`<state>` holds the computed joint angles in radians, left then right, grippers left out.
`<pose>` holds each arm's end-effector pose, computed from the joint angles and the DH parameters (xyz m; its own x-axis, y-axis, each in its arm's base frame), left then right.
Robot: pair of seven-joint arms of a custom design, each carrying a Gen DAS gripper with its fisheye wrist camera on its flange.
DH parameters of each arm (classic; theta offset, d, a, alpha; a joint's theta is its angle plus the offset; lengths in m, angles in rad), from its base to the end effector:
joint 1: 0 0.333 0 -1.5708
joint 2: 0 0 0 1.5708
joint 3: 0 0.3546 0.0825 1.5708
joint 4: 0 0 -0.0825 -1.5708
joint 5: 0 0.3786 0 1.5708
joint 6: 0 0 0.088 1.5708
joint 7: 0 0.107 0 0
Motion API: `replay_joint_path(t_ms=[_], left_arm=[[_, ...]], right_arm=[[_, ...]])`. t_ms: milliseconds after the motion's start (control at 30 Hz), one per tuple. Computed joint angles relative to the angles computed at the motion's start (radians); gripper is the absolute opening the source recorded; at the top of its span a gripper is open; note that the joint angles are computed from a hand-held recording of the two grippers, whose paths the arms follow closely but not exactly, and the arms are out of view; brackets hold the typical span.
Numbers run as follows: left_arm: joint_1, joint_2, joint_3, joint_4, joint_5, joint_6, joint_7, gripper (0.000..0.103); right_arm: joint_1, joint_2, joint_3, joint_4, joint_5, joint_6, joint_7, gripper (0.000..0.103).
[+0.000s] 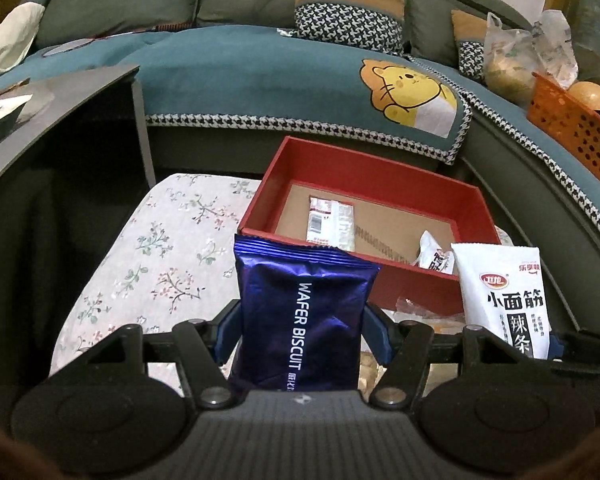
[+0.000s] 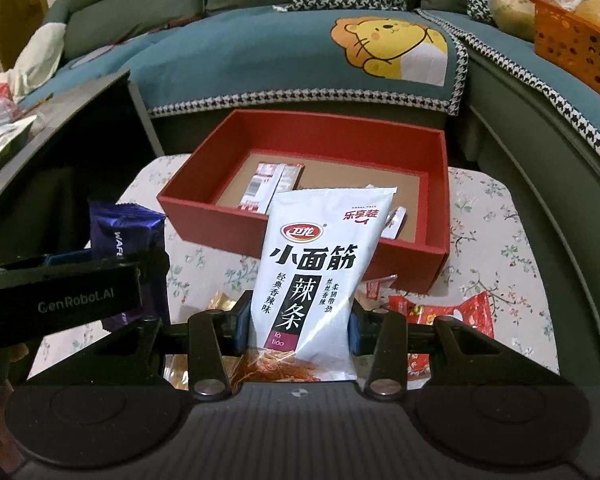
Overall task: Organize snacks
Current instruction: 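Carry both packs over the red box and release them inside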
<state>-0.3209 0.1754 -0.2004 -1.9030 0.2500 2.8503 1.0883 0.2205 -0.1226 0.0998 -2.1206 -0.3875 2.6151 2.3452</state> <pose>0.5619 -0.3274 0.5417 -0.2872 -0.9453 0.1543 -0.7173 0.1055 -0.6887 0.5190 0.1837 0.5749 -0.1375 -0.9847 -0.1069 -0.7674 0.1742 -0.6170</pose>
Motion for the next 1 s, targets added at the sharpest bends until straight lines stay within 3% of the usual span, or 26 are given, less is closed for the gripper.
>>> replay_joint_path(t_ms=[800, 1000], left_arm=[[-0.055, 0.048, 0.037, 0.091, 0.129, 0.021, -0.114, 0.067], [-0.098, 0.075, 0.081, 0.147, 0.241, 0.028, -0.203, 0.067]], right_arm=[[-0.037, 0.002, -0.006, 0.025, -0.088, 0.034, 0.083, 0.051], [-0.048, 0.013, -0.012, 0.045, -0.12, 0.05, 0.124, 0.051]])
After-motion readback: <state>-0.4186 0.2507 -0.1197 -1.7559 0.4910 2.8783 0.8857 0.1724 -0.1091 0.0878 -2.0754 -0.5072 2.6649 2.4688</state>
